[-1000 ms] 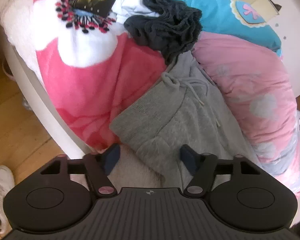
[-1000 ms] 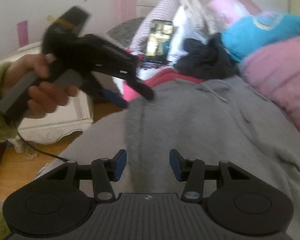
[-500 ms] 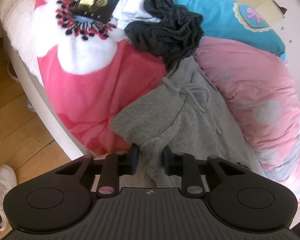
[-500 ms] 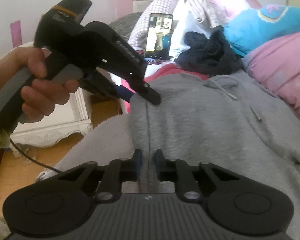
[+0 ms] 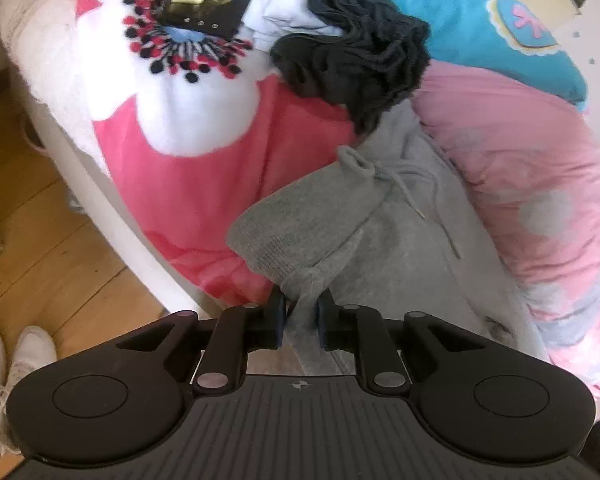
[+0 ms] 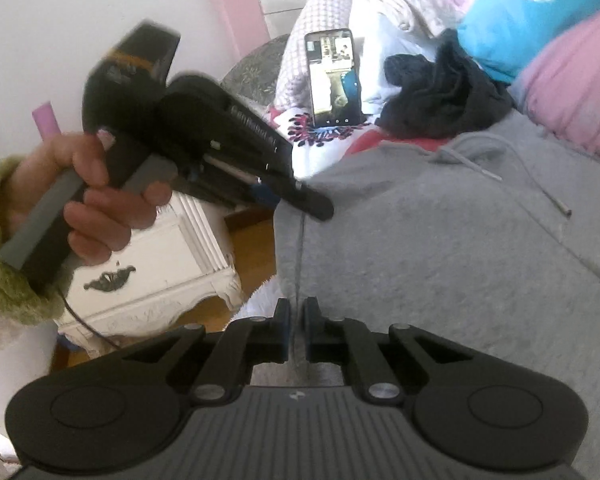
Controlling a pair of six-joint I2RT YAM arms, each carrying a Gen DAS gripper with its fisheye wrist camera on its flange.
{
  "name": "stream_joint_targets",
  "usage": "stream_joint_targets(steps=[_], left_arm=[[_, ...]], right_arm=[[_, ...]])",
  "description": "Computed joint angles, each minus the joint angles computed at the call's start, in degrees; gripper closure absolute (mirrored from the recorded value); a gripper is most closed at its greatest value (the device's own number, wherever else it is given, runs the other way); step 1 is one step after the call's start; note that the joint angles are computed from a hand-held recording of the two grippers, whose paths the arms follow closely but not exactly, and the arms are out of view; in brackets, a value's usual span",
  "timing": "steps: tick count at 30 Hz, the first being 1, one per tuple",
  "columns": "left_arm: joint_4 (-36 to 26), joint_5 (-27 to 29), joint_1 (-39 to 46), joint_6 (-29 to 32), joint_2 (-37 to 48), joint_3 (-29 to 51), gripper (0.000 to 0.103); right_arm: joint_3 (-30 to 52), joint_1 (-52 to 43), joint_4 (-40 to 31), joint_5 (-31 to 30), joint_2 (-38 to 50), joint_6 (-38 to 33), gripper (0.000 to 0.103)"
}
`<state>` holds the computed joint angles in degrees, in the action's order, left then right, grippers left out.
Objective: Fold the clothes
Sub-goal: 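Grasp the grey hoodie edge with the left gripper and lift it, then release the hoodie edge and swing the left gripper away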
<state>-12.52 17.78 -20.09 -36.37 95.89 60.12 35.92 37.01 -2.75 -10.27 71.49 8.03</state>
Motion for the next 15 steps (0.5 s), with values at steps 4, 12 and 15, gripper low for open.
stream_joint_targets(steps=[4, 12, 15], left_arm=[[-2.85, -1.19, -0.06, 1.67, -1.34, 1.11, 0.075], [-15.27, -12.24, 0.99, 7.28, -7.9, 5.42, 0.074], [-22.34, -21.03, 1.66, 12.85, -10.15, 11.13, 0.074]], right_arm=[[-0.77, -1.95, 0.29, -2.72, -0.83, 0.67, 0.094], [-1.84, -2.23, 2.62, -5.13, -1.69, 2.8, 0.071], [-2.24, -2.28, 2.91, -5.47, -3.11, 2.79, 0.07]])
